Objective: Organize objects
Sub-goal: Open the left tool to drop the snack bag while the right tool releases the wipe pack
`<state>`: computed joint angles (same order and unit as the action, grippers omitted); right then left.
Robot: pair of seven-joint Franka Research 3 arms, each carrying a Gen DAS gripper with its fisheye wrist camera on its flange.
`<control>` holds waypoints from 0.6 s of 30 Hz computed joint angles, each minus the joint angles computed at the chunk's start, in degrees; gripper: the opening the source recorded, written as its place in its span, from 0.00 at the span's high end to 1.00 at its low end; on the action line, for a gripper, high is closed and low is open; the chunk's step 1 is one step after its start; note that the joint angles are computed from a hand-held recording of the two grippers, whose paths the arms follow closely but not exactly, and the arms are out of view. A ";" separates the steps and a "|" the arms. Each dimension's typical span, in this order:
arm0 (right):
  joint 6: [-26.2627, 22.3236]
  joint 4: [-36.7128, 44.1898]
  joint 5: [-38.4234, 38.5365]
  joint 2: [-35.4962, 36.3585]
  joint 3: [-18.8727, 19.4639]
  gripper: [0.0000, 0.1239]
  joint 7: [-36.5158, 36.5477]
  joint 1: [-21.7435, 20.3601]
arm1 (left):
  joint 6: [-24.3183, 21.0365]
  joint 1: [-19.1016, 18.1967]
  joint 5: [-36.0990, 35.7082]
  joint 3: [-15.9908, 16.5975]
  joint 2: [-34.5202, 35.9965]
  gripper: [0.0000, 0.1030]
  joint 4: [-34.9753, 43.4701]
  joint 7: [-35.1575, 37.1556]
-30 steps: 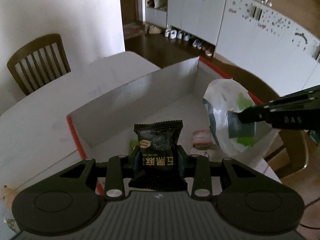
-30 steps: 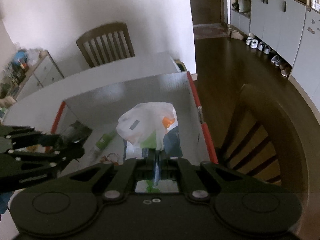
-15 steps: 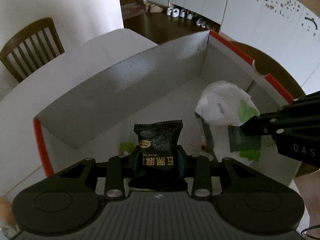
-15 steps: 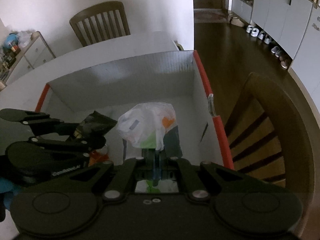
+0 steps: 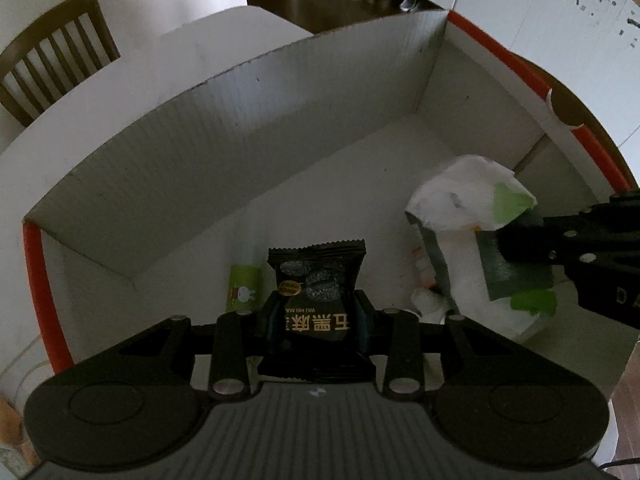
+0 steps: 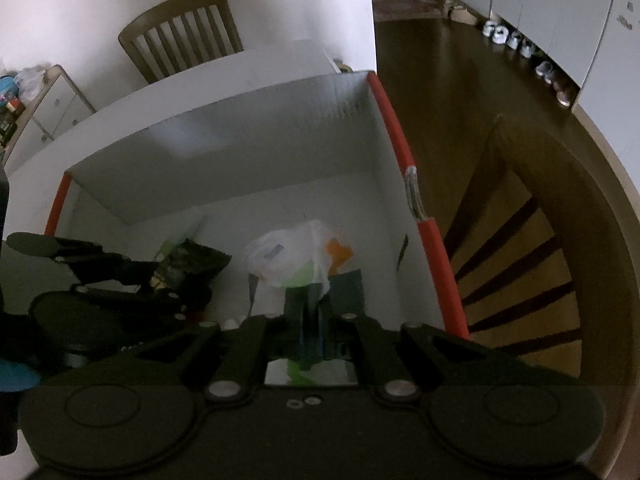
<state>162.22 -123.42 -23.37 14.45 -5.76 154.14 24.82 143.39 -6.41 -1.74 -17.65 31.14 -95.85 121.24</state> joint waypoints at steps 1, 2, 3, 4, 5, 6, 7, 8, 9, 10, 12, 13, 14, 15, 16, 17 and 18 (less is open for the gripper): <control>0.22 -0.15 0.29 -0.07 0.14 0.97 -0.39 -0.20 | -0.53 -0.36 0.45 0.34 0.16 0.66 0.34 -0.53; 0.29 -0.33 0.48 -0.20 0.23 0.97 -0.72 -0.29 | -0.66 -0.72 0.94 0.68 0.21 0.66 0.47 -1.15; 0.40 -0.56 0.58 -0.37 0.26 0.96 -0.95 -0.35 | -0.43 -0.99 1.41 0.94 0.15 0.65 0.38 -1.64; 0.36 -0.56 1.04 -0.51 0.46 0.96 -1.57 -0.61 | -0.18 -0.81 1.30 0.73 0.08 0.64 0.24 -1.55; 0.52 -0.53 1.55 -0.55 0.66 0.96 -2.15 -0.87 | -0.04 -0.41 0.86 0.32 -0.02 0.58 0.09 -1.13; 0.95 -0.91 1.97 -0.82 0.78 0.95 -2.52 -1.04 | 0.28 0.03 0.28 -0.11 -0.24 0.51 -0.20 -0.65; 1.52 -1.34 2.56 -1.08 0.98 0.95 -3.07 -1.29 | 0.87 0.51 -0.40 -0.58 -0.60 0.46 -0.72 -0.02; 1.83 -1.47 2.84 -1.17 1.00 0.94 -3.35 -1.32 | 1.52 0.99 -1.10 -1.03 -1.02 0.41 -1.32 0.70; 2.03 -1.75 2.64 -1.41 0.79 0.93 -3.28 -1.13 | 2.07 1.47 -1.88 -1.48 -1.50 0.41 -1.92 1.43; 2.22 -2.14 2.30 -1.75 0.58 0.92 -3.08 -0.92 | 2.19 1.82 -2.50 -1.71 -1.89 0.41 -2.23 1.97; 2.72 -2.74 1.42 -2.23 0.25 0.91 -2.38 -0.62 | 2.84 2.59 -4.14 -2.31 -2.88 0.41 -3.30 3.07; 3.17 -3.21 0.92 -2.56 0.11 0.91 -1.97 -0.52 | 3.25 2.98 -5.10 -2.68 -3.46 0.41 -3.98 3.72; 3.45 -3.59 0.20 -2.97 -0.07 0.90 -1.46 -0.35 | 3.14 3.51 -5.96 -2.89 -3.62 0.40 -3.88 4.64; 3.61 -3.86 -0.86 -3.35 -0.29 0.90 -0.75 -0.11 | 3.37 3.79 -6.72 -3.01 -4.12 0.41 -4.31 5.20; 4.06 -3.88 -1.16 -3.47 -0.07 0.90 -1.33 -0.50 | 3.68 4.35 -7.89 -3.35 -4.82 0.41 -5.06 6.09; 4.21 -4.13 -2.06 -3.89 -0.15 0.89 -0.95 -0.36 | 3.61 5.01 -9.21 -3.74 -5.28 0.41 -5.45 7.24; 4.42 -4.26 -2.48 -4.14 0.04 0.89 -0.91 -0.47 | 3.77 5.61 -10.66 -4.17 -6.24 0.41 -6.48 8.38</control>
<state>166.63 -127.68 -25.85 10.31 -5.72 153.23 24.35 147.16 -0.79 -12.40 -21.82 24.90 -102.33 129.61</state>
